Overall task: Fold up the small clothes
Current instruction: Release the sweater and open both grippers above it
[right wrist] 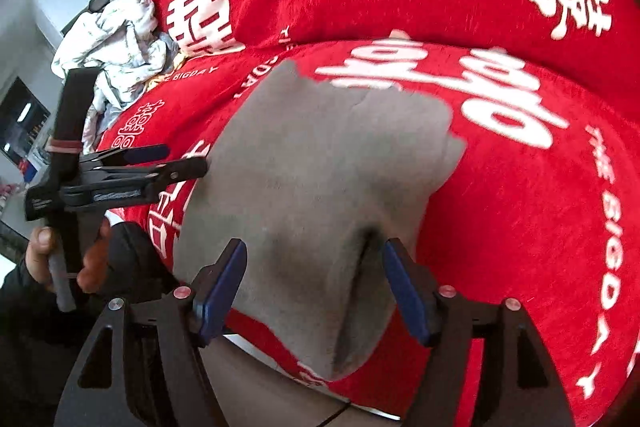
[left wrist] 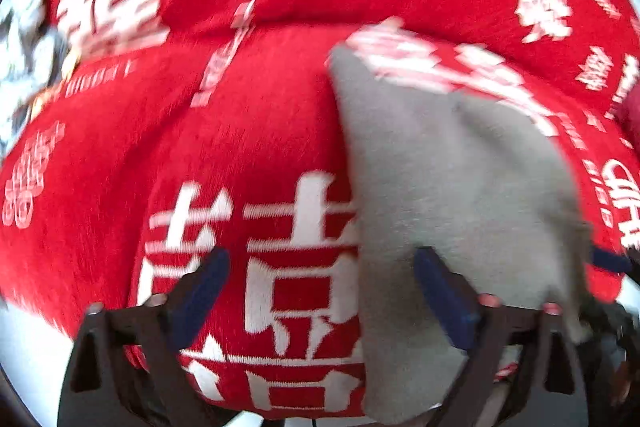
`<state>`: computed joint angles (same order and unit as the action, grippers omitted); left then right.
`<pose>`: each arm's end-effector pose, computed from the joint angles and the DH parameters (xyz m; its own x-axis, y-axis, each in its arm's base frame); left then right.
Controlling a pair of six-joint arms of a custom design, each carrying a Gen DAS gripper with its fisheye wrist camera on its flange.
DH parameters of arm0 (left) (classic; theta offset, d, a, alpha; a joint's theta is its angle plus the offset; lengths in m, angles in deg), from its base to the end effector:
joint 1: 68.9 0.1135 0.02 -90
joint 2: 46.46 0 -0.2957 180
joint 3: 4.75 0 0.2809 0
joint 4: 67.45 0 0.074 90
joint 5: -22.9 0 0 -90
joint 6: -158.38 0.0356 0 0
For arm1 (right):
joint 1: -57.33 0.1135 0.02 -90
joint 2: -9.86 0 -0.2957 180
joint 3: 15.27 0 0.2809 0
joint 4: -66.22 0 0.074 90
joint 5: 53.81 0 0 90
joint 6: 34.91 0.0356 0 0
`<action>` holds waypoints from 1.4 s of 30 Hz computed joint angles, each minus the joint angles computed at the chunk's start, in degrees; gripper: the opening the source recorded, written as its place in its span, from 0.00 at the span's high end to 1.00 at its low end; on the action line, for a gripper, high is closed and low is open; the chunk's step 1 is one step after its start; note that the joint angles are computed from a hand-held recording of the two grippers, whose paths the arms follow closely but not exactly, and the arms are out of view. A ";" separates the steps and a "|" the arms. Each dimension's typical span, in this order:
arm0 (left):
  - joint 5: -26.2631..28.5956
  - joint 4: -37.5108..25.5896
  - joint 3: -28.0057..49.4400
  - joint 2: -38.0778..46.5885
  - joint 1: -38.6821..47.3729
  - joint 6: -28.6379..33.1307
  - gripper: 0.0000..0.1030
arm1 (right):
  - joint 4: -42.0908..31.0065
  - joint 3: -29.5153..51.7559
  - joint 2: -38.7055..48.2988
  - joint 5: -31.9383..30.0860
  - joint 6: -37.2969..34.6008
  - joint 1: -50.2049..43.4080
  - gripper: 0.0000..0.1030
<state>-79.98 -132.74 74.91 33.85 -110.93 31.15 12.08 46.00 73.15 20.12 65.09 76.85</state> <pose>0.2248 -0.1919 0.3025 -0.8941 0.0119 -0.4478 0.0556 0.9949 -0.0846 0.2117 0.0855 0.2779 -0.8519 -0.1250 -0.5085 -0.3233 0.8894 0.3231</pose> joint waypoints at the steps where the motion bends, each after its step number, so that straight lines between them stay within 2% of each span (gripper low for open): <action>1: 1.30 2.03 -1.93 -0.63 0.87 -1.05 0.00 | 0.43 -0.80 0.47 -0.31 0.73 0.53 0.35; 2: 2.53 3.57 -3.30 -1.53 1.50 -1.34 0.00 | 1.40 -1.91 1.39 0.53 0.78 1.58 0.42; 3: 4.04 4.78 -4.30 -2.20 2.35 -1.10 0.00 | 1.62 -2.02 2.79 2.74 0.85 2.91 0.63; 4: 5.16 5.34 -4.81 -2.61 2.92 -0.62 0.00 | 1.38 -2.45 4.18 5.24 0.92 4.07 0.76; 7: 8.77 4.84 -5.03 -3.44 5.09 -0.63 0.00 | 3.05 -4.96 3.95 3.74 1.72 2.68 0.83; 9: 7.21 3.33 -4.18 -4.44 5.27 -1.23 0.00 | 1.83 -4.55 3.66 3.60 0.97 2.03 0.83; 12: 6.90 3.65 -4.11 -5.92 5.28 -0.53 0.00 | -2.61 -2.40 2.41 2.15 -0.34 0.51 0.78; 14: 7.18 4.37 -4.00 -5.46 4.16 -0.48 0.00 | -3.86 -0.69 -0.30 2.66 -0.55 -0.43 0.60; 15: 7.10 4.57 -3.89 -4.74 3.54 -0.24 0.00 | -3.79 0.30 -1.62 3.52 -0.10 -0.46 0.41; 16: 6.76 4.48 -3.50 -3.27 2.48 -0.15 0.00 | -3.38 1.18 -2.92 4.75 0.37 -0.33 0.28; 17: 5.85 4.33 -3.22 -1.93 1.41 -0.35 0.00 | -2.20 2.13 -3.56 6.10 0.45 -0.01 0.26; 19: 3.71 6.02 -4.26 -1.75 0.03 -1.91 0.00 | -0.56 4.82 -1.32 9.09 -0.52 1.86 0.26; 22: 5.54 6.45 -4.94 -2.39 0.93 -2.59 0.00 | 2.85 6.92 4.21 11.17 -1.29 4.45 0.26; 25: 7.58 7.26 -5.98 -3.05 2.05 -2.31 0.00 | 6.65 6.40 9.58 3.83 -0.91 2.72 0.26; 26: 7.75 7.49 -6.23 -3.20 2.11 -2.29 0.00 | 8.25 5.42 11.13 3.39 -0.44 2.14 0.27; 28: 7.97 7.52 -5.97 -2.75 1.86 -1.82 0.00 | 10.16 2.81 13.40 6.37 0.04 1.09 0.40; 29: 7.51 7.04 -5.44 -2.59 1.71 -1.70 0.00 | 13.50 0.17 11.92 3.89 0.71 -0.58 0.40; 31: 7.36 5.25 -2.95 -1.67 1.98 -0.67 0.00 | 12.02 0.58 11.33 2.55 0.92 -1.65 0.41; 33: 6.78 5.77 -1.06 -1.30 3.07 -0.02 0.00 | 8.18 3.23 11.15 4.35 0.24 -0.63 0.39; 36: 6.36 4.59 4.01 3.27 5.67 -0.58 0.00 | 6.51 6.37 11.01 7.34 -1.37 -0.19 0.37; 38: 5.70 3.66 7.13 7.82 7.03 0.32 0.00 | 6.26 9.91 13.77 11.71 -2.68 1.50 0.37; 42: 5.50 3.30 9.48 13.49 8.06 -0.68 0.00 | 5.25 17.14 21.77 15.74 -5.25 4.03 0.37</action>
